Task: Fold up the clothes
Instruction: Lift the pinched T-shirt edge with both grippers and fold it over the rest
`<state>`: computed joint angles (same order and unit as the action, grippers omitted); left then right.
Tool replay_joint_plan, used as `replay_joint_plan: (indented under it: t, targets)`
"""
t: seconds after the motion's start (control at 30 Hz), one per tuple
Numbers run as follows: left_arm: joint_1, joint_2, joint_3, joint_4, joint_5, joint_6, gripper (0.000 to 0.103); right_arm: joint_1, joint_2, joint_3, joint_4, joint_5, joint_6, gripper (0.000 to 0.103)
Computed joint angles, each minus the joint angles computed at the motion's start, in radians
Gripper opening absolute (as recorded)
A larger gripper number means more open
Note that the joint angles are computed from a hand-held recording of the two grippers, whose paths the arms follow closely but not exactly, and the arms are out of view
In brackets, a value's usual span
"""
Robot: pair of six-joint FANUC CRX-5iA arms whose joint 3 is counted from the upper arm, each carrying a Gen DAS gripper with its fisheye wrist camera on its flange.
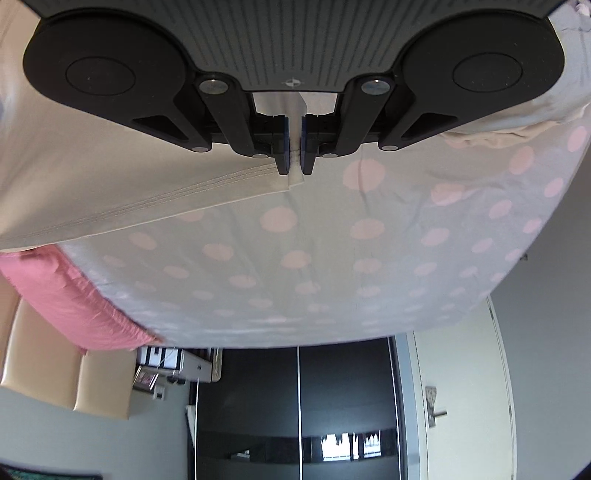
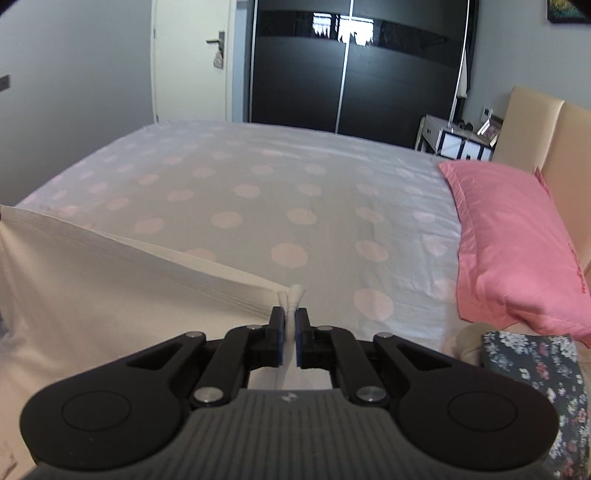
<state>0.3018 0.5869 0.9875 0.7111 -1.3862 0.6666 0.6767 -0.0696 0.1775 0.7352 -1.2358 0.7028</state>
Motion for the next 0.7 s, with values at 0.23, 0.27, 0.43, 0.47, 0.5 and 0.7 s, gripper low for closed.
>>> replay_joint_plan:
  t: [0.23,0.27,0.43,0.47,0.5,0.7]
  targets:
    - [0.127,-0.234,-0.305,0.154,-0.007,-0.197,0.003,0.26,-0.159,-0.099,0.135,-0.137,-0.089,0.007]
    - [0.146,-0.259,-0.337,0.169,-0.019,-0.226,0.003,0.302,-0.178,-0.112,0.152,-0.163,-0.105,0.007]
    - [0.243,-0.363,-0.466,0.221,-0.104,-0.361,0.003,0.518,-0.237,-0.153,0.199,-0.319,-0.141,0.007]
    - [0.261,-0.378,-0.484,0.226,-0.123,-0.383,0.003,0.56,-0.244,-0.159,0.202,-0.349,-0.151,0.007]
    - [0.278,-0.389,-0.496,0.225,-0.145,-0.403,0.003,0.602,-0.251,-0.164,0.204,-0.38,-0.161,0.007]
    - [0.378,-0.427,-0.52,0.181,-0.322,-0.562,0.003,0.799,-0.281,-0.174,0.143,-0.514,-0.146,0.007]
